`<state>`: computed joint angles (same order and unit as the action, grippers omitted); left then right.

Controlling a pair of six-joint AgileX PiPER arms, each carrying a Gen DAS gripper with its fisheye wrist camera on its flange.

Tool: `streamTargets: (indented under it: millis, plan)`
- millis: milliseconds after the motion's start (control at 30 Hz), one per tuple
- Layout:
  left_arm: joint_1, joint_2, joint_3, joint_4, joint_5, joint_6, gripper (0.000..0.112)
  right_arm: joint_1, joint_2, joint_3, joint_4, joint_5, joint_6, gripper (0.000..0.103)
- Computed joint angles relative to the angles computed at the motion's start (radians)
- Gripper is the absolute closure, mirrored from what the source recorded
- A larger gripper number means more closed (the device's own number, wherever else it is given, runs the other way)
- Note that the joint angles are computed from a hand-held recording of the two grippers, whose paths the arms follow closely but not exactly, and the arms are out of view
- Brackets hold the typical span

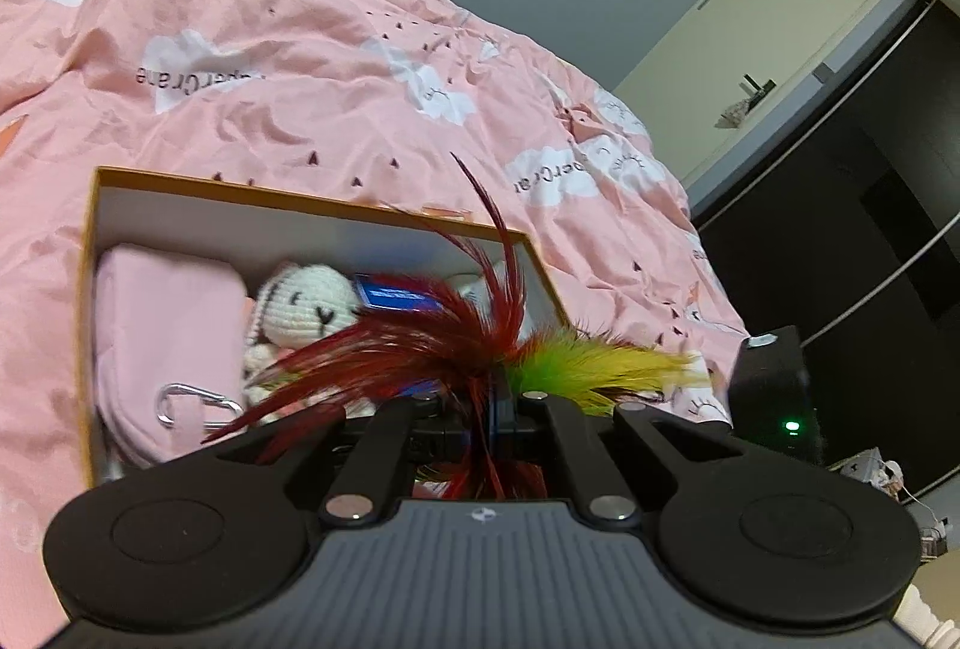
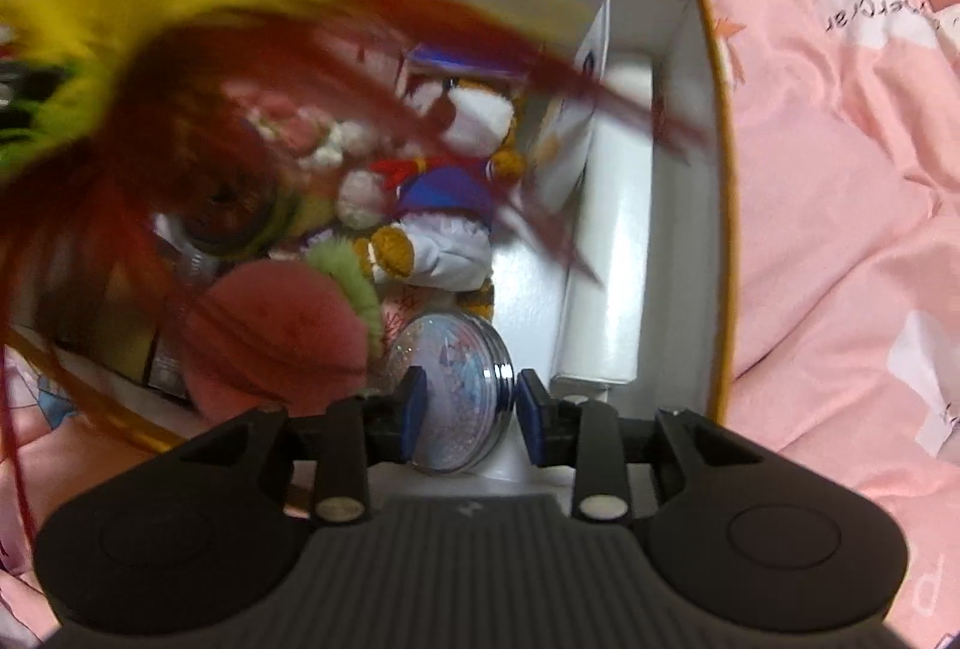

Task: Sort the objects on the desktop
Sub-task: 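Lower the round clear disc into the shoebox and open the right tool, then lower the red feather toy into the shoebox and open the left tool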

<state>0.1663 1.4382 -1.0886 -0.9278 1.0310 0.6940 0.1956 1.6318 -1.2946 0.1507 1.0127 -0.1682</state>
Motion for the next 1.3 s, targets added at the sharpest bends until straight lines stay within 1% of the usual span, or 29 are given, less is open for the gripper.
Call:
streamTargets:
  millis: [133, 167, 267, 333, 467, 533, 567, 600, 700, 733, 767, 800, 833, 867, 900, 1000, 1033, 1100, 1200, 1233, 1267, 1300]
  plan:
    - [-0.048, 0.002, -0.003, -0.001, -0.013, -0.008, 0.107, -0.037, -0.102, 0.064, 0.044, -0.026, -0.064, 0.066]
    - [-0.062, 0.004, -0.003, -0.003, -0.015, -0.008, 0.108, -0.044, -0.134, 0.084, 0.046, -0.036, -0.076, 0.065]
    - [-0.117, 0.013, -0.001, 0.002, -0.033, -0.018, 0.107, -0.066, -0.240, 0.151, 0.034, -0.085, -0.097, 0.063]
    - [-0.157, 0.023, 0.003, 0.020, -0.054, -0.037, 0.107, -0.078, -0.302, 0.184, 0.007, -0.110, -0.086, 0.063]
    - [-0.249, 0.046, 0.022, 0.078, -0.127, -0.089, 0.108, -0.095, -0.406, 0.252, -0.058, -0.170, -0.026, 0.062]
    - [-0.278, 0.061, 0.031, 0.089, -0.144, -0.100, 0.107, -0.094, -0.445, 0.288, -0.096, -0.202, 0.017, 0.062]
    - [-0.292, 0.069, 0.034, 0.095, -0.153, -0.106, 0.107, -0.082, -0.466, 0.322, -0.081, -0.214, 0.018, 0.062]
    - [-0.302, 0.076, 0.034, 0.106, -0.159, -0.114, 0.107, -0.110, -0.447, 0.317, -0.081, -0.232, 0.009, 0.062]
    - [-0.337, 0.079, 0.040, 0.164, -0.187, -0.150, 0.107, -0.174, -0.443, 0.313, -0.004, -0.216, -0.070, 0.062]
    - [-0.347, 0.076, 0.042, 0.188, -0.195, -0.166, 0.107, -0.156, -0.435, 0.311, -0.011, -0.226, -0.050, 0.062]
    - [-0.355, 0.066, 0.049, 0.209, -0.206, -0.185, 0.106, -0.121, -0.431, 0.329, -0.038, -0.257, -0.003, 0.062]
    - [-0.359, 0.057, 0.056, 0.221, -0.215, -0.196, 0.105, -0.115, -0.450, 0.355, -0.044, -0.267, 0.008, 0.062]
    - [-0.358, 0.048, 0.060, 0.229, -0.220, -0.204, 0.102, -0.109, -0.456, 0.365, -0.052, -0.277, 0.020, 0.062]
    - [-0.354, 0.036, 0.066, 0.234, -0.222, -0.209, 0.095, -0.115, -0.427, 0.351, -0.047, -0.294, 0.010, 0.062]
    - [-0.349, 0.024, 0.072, 0.234, -0.223, -0.211, 0.092, -0.115, -0.438, 0.362, -0.048, -0.296, 0.009, 0.062]
    - [-0.337, -0.038, 0.102, 0.247, -0.250, -0.225, 0.090, -0.111, -0.465, 0.383, -0.028, -0.308, 0.000, 0.061]
    - [-0.340, -0.063, 0.113, 0.264, -0.269, -0.239, 0.089, -0.113, -0.472, 0.389, -0.008, -0.315, -0.012, 0.061]
    - [-0.356, -0.133, 0.150, 0.322, -0.333, -0.284, 0.085, -0.121, -0.491, 0.404, 0.050, -0.335, -0.046, 0.057]
    - [-0.385, -0.237, 0.205, 0.440, -0.422, -0.380, 0.074, -0.113, -0.527, 0.430, 0.125, -0.380, -0.079, 0.055]
    - [-0.397, -0.264, 0.218, 0.484, -0.445, -0.422, 0.069, -0.102, -0.537, 0.438, 0.139, -0.400, -0.078, 0.054]
    - [-0.407, -0.300, 0.237, 0.539, -0.470, -0.476, 0.058, -0.094, -0.546, 0.445, 0.157, -0.416, -0.083, 0.053]
    - [-0.417, -0.326, 0.251, 0.590, -0.492, -0.528, 0.056, -0.083, -0.555, 0.454, 0.177, -0.436, -0.090, 0.052]
